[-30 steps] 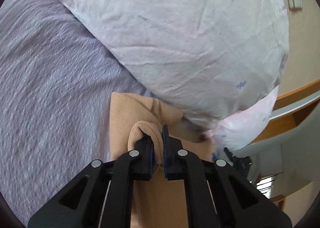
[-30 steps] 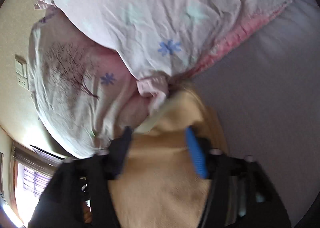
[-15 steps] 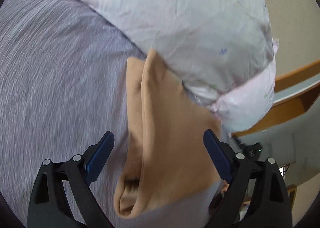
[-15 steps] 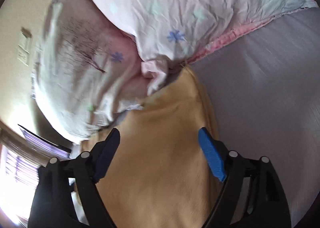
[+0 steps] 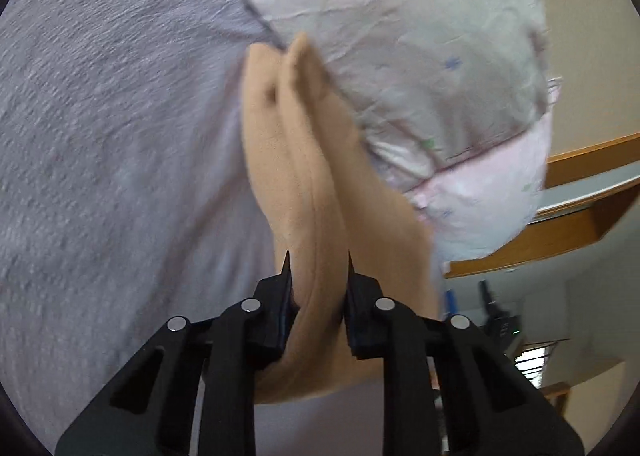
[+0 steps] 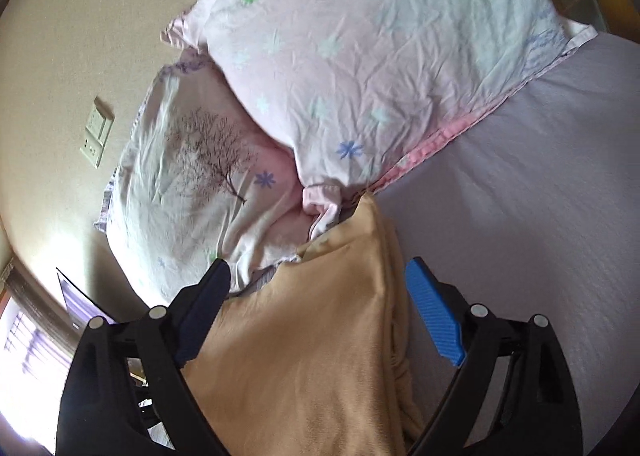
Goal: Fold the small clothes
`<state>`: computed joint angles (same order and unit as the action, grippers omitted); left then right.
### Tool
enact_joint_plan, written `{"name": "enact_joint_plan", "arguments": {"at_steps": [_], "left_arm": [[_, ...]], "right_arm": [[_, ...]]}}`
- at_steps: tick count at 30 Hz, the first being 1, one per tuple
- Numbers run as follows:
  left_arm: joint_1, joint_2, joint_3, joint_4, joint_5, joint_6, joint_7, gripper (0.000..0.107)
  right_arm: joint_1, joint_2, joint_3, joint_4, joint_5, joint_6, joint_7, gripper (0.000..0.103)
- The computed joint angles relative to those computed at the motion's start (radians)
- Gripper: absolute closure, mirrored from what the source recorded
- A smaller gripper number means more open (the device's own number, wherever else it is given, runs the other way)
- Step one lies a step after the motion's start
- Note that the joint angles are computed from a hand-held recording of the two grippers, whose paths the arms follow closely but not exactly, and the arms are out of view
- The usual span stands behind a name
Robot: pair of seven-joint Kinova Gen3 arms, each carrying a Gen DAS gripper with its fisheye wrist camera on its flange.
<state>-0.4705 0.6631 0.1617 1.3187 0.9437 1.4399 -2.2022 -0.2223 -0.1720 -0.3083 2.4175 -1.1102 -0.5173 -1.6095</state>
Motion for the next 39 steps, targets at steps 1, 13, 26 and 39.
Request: {"name": "enact_joint_plan", "arguments": {"at_steps": [1,13,26,39], "left_arm": [[-0.005,-0.010,0.007,0.005,0.026,0.008,-0.005,0.088],[0.431,-0.045,0.111,-0.114,0.000,0.041,0.030,0.077],[0.319,-0.143,0.025,-0.023,-0.067,0.030,-0.066,0.021],[0.299,-0.097,0.023,0.008,-0.118,0.089,-0.084,0.021]], "right_arm": [[0.016,0.002,-0.032,0.004,-0.019,-0.032,-0.012,0.014],[0.557,-0.107,-0.479,0.037,-0.134,0.004,0.027,0.014],[0.444,-0.224,-0.181,-0.021,0.344,0.529,-0.149,0.033],[0.791,-0.333,-0.511,-0.141,0.617,0.833,-0.403,0.093]]}}
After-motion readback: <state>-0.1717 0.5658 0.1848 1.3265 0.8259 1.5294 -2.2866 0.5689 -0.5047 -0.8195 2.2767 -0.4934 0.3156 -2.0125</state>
